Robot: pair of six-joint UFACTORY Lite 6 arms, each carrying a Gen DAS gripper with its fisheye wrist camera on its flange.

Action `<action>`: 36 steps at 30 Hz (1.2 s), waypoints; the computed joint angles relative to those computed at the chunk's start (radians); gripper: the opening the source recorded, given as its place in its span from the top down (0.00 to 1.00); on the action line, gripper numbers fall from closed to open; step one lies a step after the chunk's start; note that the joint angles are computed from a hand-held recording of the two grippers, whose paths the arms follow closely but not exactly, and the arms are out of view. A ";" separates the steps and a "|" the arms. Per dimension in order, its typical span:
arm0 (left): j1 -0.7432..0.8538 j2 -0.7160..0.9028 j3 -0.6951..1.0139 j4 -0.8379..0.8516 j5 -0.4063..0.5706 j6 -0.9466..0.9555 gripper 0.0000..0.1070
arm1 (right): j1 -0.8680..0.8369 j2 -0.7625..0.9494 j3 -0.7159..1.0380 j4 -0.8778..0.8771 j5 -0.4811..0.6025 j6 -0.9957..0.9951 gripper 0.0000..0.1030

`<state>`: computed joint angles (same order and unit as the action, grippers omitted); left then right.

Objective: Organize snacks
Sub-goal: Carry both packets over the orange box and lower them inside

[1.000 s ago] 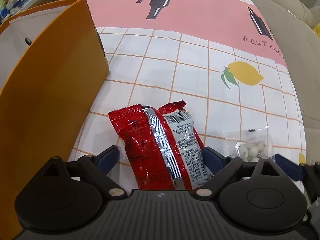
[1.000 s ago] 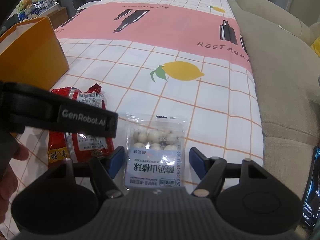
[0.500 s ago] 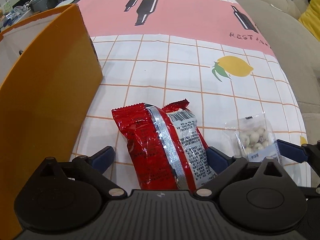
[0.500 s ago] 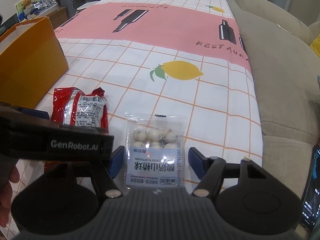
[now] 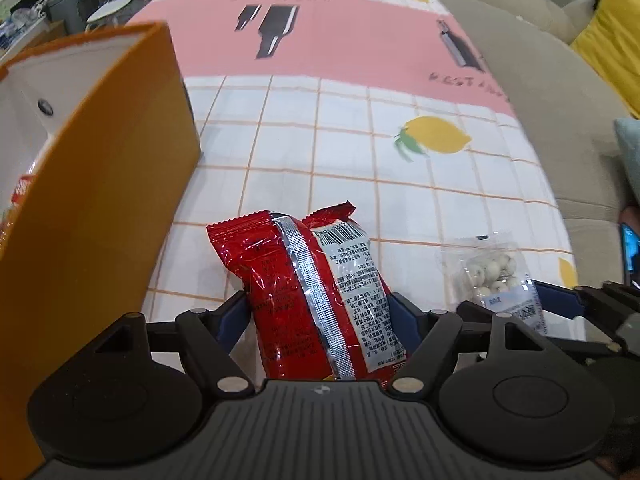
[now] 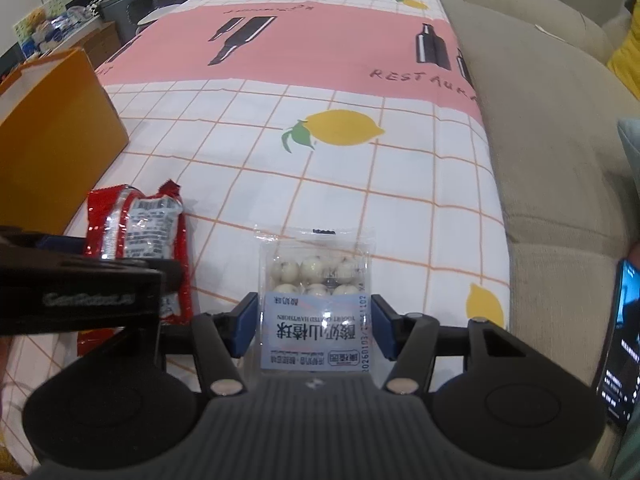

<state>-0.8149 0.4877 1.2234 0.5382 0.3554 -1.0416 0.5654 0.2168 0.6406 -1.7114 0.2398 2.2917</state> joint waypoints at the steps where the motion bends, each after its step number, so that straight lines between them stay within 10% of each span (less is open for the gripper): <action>1: -0.006 -0.025 -0.015 0.014 0.003 -0.005 0.20 | 0.002 -0.012 -0.009 0.006 0.003 0.000 0.46; 18: -0.032 -0.502 -0.215 0.209 0.127 -0.021 0.20 | 0.204 -0.270 -0.033 0.375 0.172 -0.293 0.45; 36: 0.534 -0.712 -0.219 -0.737 0.225 1.207 0.20 | 0.375 -0.031 0.461 0.543 0.226 -0.575 0.46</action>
<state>-0.2813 -0.2242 1.0048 -0.1988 0.5804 0.1655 0.9400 0.1855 1.1013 -1.1679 0.4663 1.7166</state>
